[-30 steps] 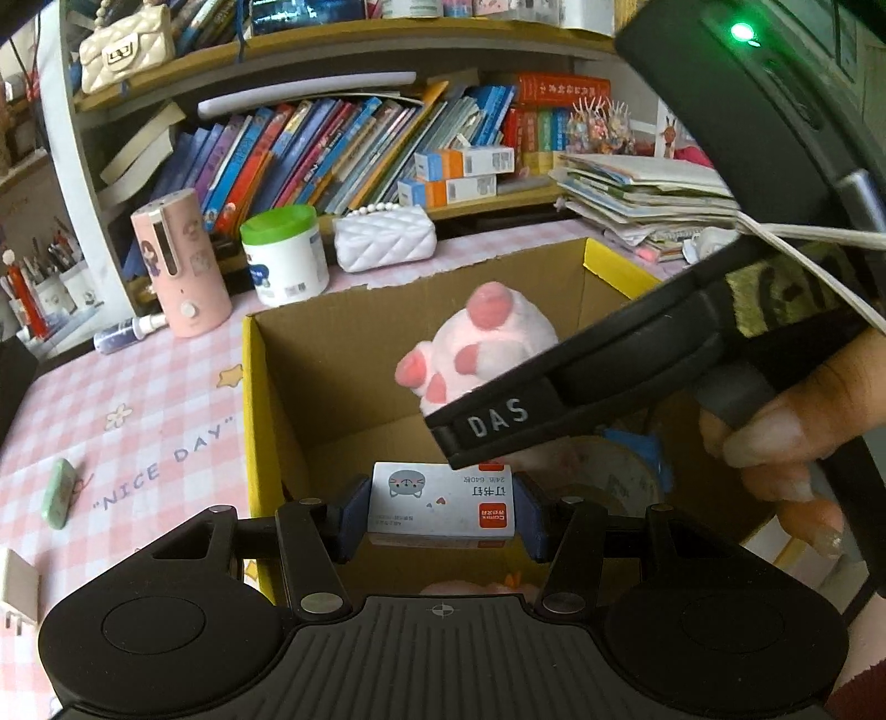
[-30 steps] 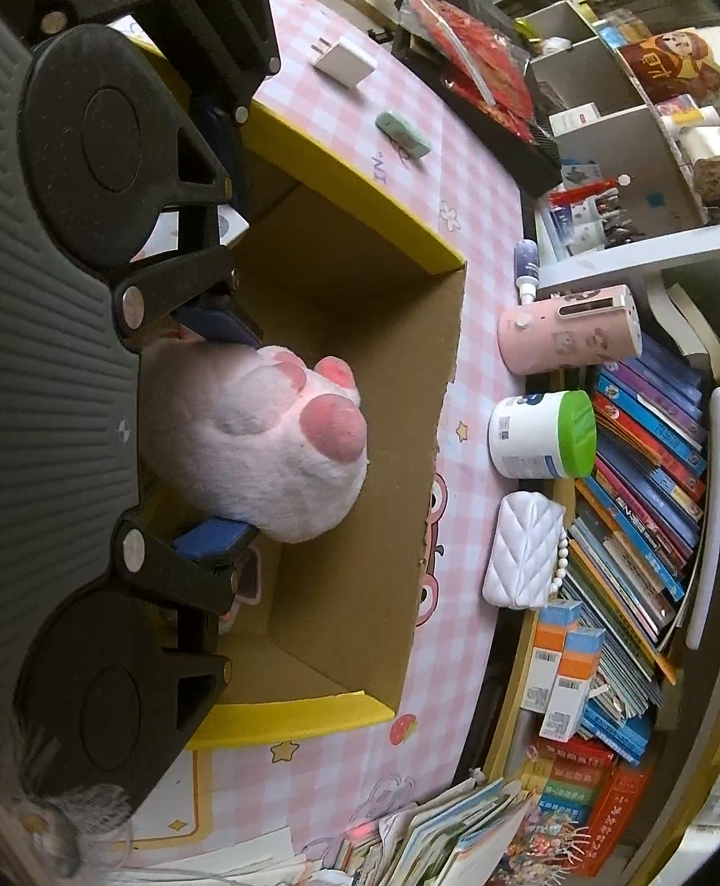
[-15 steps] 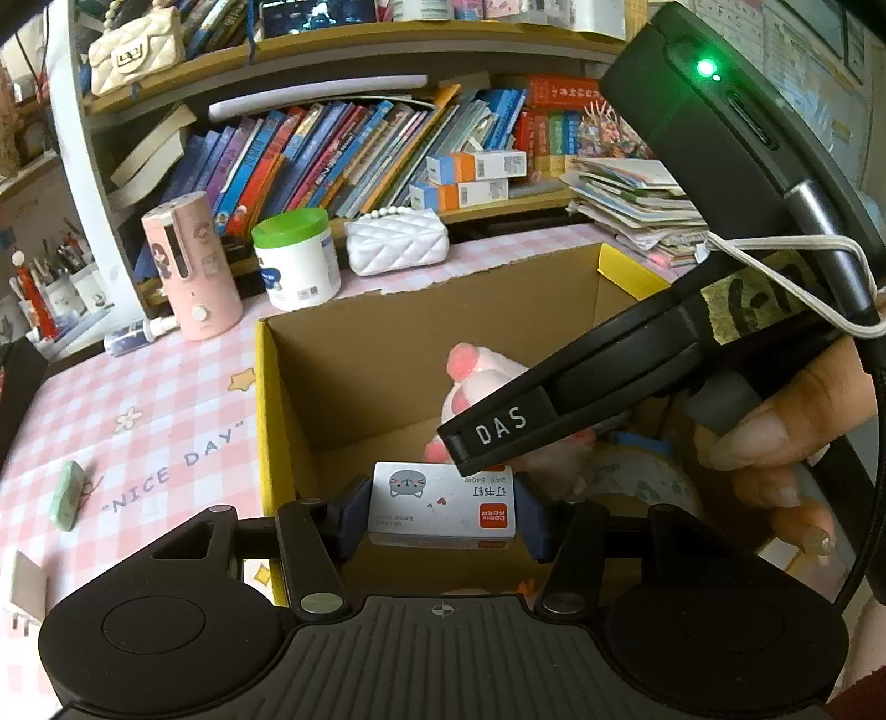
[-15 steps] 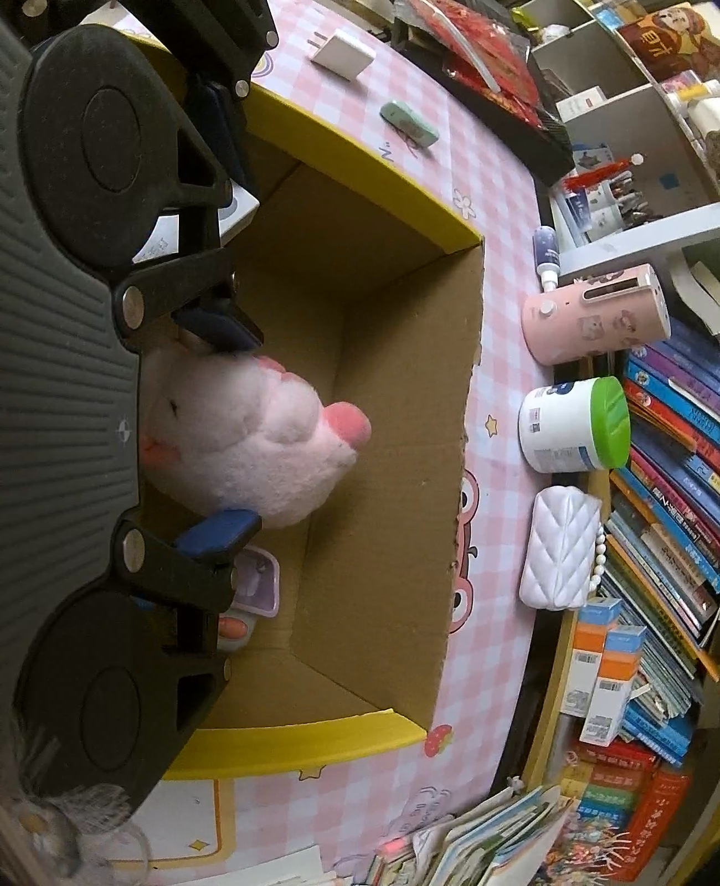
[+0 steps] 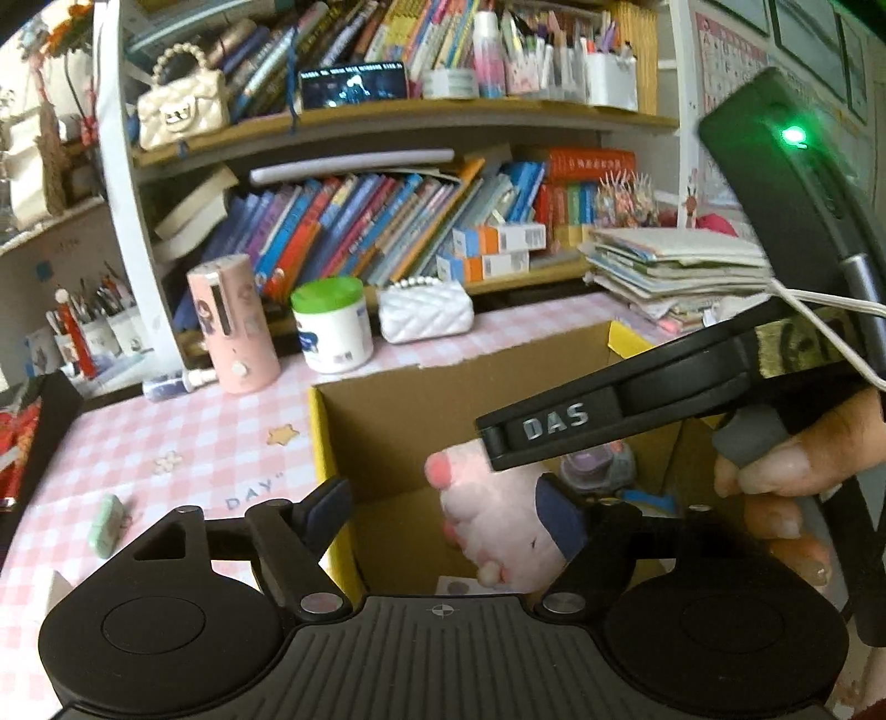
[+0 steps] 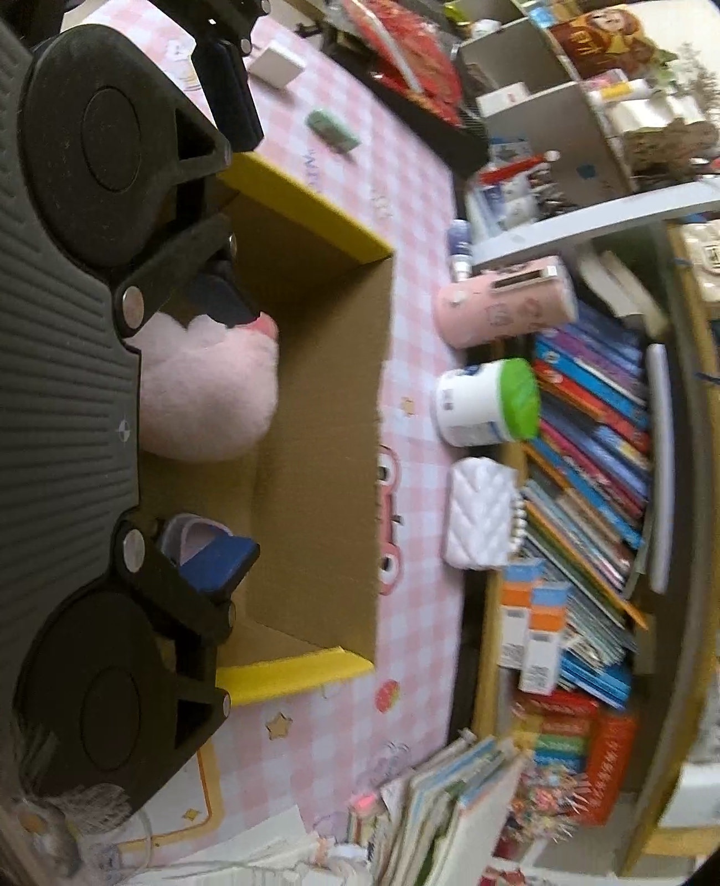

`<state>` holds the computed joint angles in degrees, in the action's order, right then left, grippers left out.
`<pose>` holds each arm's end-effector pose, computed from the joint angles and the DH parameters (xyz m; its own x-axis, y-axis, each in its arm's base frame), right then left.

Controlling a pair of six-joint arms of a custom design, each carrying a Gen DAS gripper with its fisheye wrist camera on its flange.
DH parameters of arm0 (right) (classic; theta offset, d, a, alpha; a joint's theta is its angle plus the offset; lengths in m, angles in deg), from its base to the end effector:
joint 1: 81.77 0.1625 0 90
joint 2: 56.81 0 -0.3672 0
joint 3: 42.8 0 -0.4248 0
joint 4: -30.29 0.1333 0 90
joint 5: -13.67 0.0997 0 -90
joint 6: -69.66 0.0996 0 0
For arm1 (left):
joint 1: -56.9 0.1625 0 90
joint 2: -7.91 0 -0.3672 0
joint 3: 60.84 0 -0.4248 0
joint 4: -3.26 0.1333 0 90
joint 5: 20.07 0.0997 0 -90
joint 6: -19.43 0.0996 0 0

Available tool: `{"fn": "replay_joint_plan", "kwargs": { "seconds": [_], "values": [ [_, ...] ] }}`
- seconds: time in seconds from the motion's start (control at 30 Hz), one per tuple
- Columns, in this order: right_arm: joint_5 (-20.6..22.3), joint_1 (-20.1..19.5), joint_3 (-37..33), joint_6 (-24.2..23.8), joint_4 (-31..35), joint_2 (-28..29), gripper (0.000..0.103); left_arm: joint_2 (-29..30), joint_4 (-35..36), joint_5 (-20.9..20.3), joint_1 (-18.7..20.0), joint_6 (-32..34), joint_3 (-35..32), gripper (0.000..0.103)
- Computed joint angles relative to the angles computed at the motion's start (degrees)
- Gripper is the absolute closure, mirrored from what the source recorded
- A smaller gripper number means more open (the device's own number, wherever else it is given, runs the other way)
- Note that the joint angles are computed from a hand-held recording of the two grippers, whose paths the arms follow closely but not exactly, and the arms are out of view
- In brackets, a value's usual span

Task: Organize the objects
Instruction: 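Lower the card box and paw plush into the yellow box and open both grippers, then withdraw both grippers up out of the yellow box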

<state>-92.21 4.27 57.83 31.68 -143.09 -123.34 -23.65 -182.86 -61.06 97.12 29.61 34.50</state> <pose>0.0619 -0.6415 0.2742 -0.7728 -0.1851 0.6071 -0.5462 0.6812 -0.4876 -0.3386 -0.5594 -0.0283 -0.6063 0.3328 -0.7222 0.7643 0.4945 -0.4138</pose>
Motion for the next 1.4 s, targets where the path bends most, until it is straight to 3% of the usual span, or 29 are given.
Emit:
{"fn": "replay_joint_plan", "kwargs": {
  "seconds": [0.33,0.87,1.13,1.4],
  "values": [
    [-0.5,0.8,6.7,0.5,-11.1,-3.6,0.019,-3.7,-4.7,2.3,-1.9,-1.0,6.2,0.018],
    [-7.2,2.6,19.1,1.3,-29.5,-8.6,0.016,-11.4,-7.6,2.1,-3.7,-4.3,17.2,0.014],
    [-12.3,4.1,26.0,3.5,-36.2,-10.7,0.016,-16.8,-3.1,1.9,-4.6,-9.5,23.3,0.013],
    [-19.0,6.0,30.6,8.9,-37.6,-10.5,0.016,-22.6,2.8,1.6,-5.2,-16.3,29.3,0.013]
  ]
}}
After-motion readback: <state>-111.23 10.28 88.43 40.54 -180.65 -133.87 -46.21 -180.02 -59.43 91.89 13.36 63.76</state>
